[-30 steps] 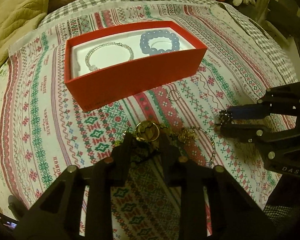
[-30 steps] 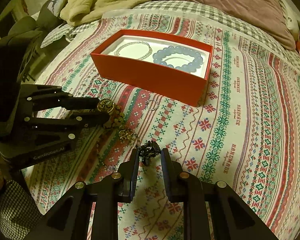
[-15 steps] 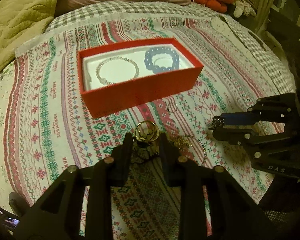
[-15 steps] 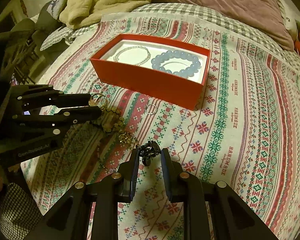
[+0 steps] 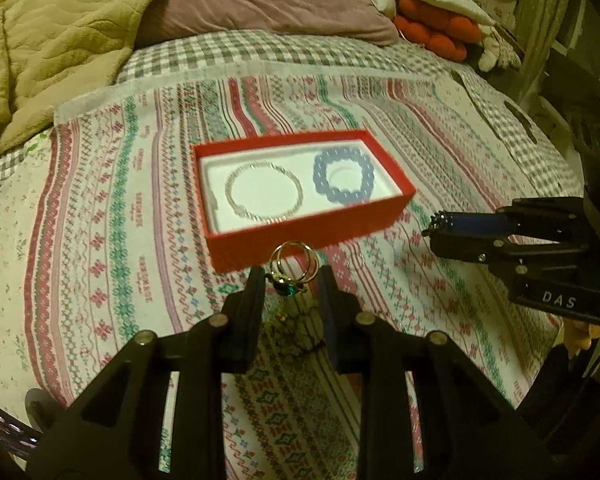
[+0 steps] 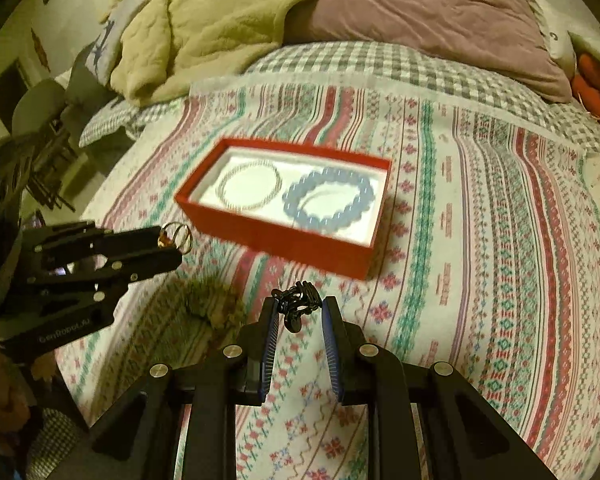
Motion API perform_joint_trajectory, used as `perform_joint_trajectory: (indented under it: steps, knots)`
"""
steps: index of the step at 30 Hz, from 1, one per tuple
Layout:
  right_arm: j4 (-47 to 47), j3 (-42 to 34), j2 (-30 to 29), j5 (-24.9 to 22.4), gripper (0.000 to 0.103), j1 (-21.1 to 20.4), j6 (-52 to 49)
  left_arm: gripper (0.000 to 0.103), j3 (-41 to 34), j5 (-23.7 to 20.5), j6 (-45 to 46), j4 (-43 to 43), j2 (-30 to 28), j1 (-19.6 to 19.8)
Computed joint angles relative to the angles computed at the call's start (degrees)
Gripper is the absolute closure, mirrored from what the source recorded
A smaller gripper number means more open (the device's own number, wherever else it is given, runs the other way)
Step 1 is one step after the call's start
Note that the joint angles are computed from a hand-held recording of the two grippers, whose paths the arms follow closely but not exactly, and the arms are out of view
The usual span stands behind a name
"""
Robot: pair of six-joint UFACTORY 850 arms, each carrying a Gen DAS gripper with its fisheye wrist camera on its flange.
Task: Organize jewelry
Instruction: 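Set gold rings on the bangle with left tool while right tool sets black ring on bracelet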
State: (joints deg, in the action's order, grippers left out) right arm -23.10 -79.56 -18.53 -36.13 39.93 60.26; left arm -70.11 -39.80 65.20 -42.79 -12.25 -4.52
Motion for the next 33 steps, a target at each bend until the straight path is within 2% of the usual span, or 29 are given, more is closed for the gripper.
perform_joint_trajectory:
  steps: [14, 23, 33]
  knots:
    - [-3.57, -4.9, -5.01, 3.96, 0.081, -4.44, 2.55, 0.074, -4.35, 2.21, -5.75, 3.41, -2.9, -2.36]
    - [-0.91, -7.42, -8.73, 2.69, 0.081, -5.79, -0.44, 0.074, -6.02, 3.91, -8.28, 5.51, -4.77, -3.04]
    - [1.86, -7.67, -8.16, 2.35, 0.078, -6.0, -3.5, 0.074, -7.5, 4.93, -9.99, 6.12, -6.3, -3.86]
